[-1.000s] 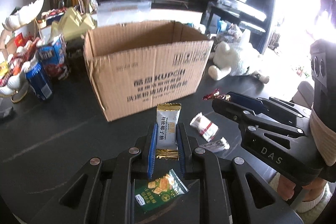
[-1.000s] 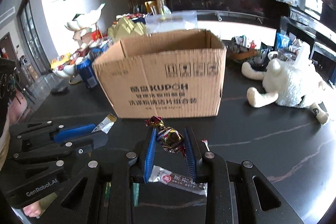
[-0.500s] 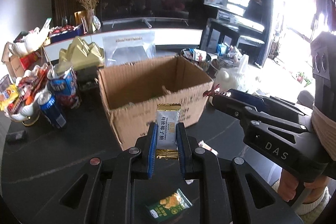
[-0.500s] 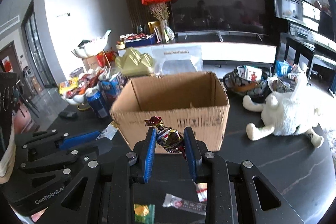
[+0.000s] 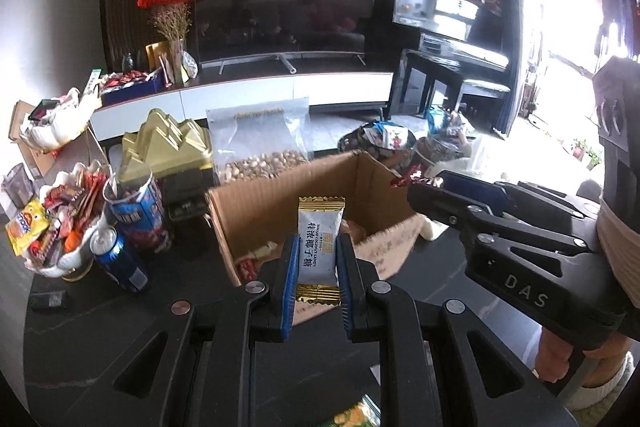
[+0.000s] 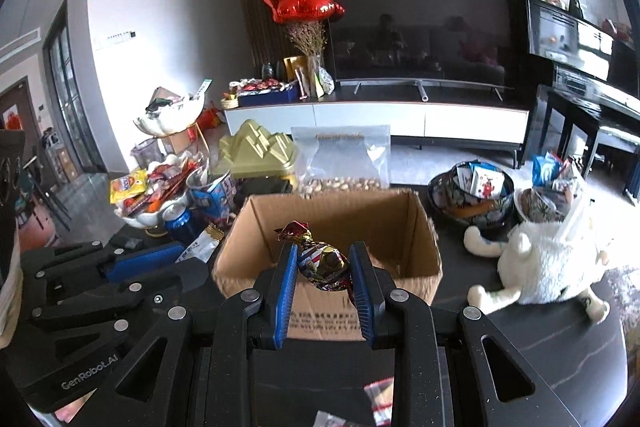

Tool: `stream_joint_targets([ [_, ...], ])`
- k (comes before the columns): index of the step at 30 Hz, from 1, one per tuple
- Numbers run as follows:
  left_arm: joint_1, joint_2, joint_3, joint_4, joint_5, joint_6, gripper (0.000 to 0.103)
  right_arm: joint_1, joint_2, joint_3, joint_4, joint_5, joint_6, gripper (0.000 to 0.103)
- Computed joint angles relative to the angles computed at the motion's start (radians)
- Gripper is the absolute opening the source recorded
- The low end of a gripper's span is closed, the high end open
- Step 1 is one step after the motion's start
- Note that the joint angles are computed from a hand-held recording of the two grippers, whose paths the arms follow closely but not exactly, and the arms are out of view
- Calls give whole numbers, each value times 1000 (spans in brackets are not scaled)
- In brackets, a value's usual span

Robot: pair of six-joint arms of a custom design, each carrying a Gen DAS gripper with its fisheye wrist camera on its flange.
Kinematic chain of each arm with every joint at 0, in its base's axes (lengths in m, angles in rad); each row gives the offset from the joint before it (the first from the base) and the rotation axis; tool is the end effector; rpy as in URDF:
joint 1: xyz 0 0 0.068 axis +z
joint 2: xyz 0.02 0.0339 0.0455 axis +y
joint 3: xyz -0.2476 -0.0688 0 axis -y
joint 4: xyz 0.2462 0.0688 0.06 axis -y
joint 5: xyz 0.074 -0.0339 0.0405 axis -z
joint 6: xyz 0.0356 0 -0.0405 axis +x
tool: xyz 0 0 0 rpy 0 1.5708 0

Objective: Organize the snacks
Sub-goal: 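Open both tools to drop the snacks into the box, then move both open tools back to the table toward the green cracker packet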

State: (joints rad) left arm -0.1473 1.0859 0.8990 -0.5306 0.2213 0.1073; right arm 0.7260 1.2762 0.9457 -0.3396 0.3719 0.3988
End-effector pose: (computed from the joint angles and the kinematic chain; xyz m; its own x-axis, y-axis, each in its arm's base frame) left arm 0.2358 -0.0429 0.2743 -0.6138 0.1967 -0.7646 0.3747 0.9250 -0.0628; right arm 0.2213 0.1792 0.2607 -0.5855 -0.0360 -0.8099 -0.1933 0.9764 0.0964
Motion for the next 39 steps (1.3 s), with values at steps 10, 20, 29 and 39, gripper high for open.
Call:
stream_joint_targets([
  [10, 24, 200, 112, 55, 4, 26, 19, -90, 152, 118, 15, -64, -65, 28],
  [20, 21, 353, 181, 104, -11, 16, 25, -146, 272, 165, 68, -123, -88, 29],
  [29, 14, 235, 63, 164, -54, 10, 43, -124, 223, 92, 84, -76, -79, 51],
  [39, -23, -11, -69, 101, -36, -5, 49, -48, 29, -44, 40, -19, -37, 51],
])
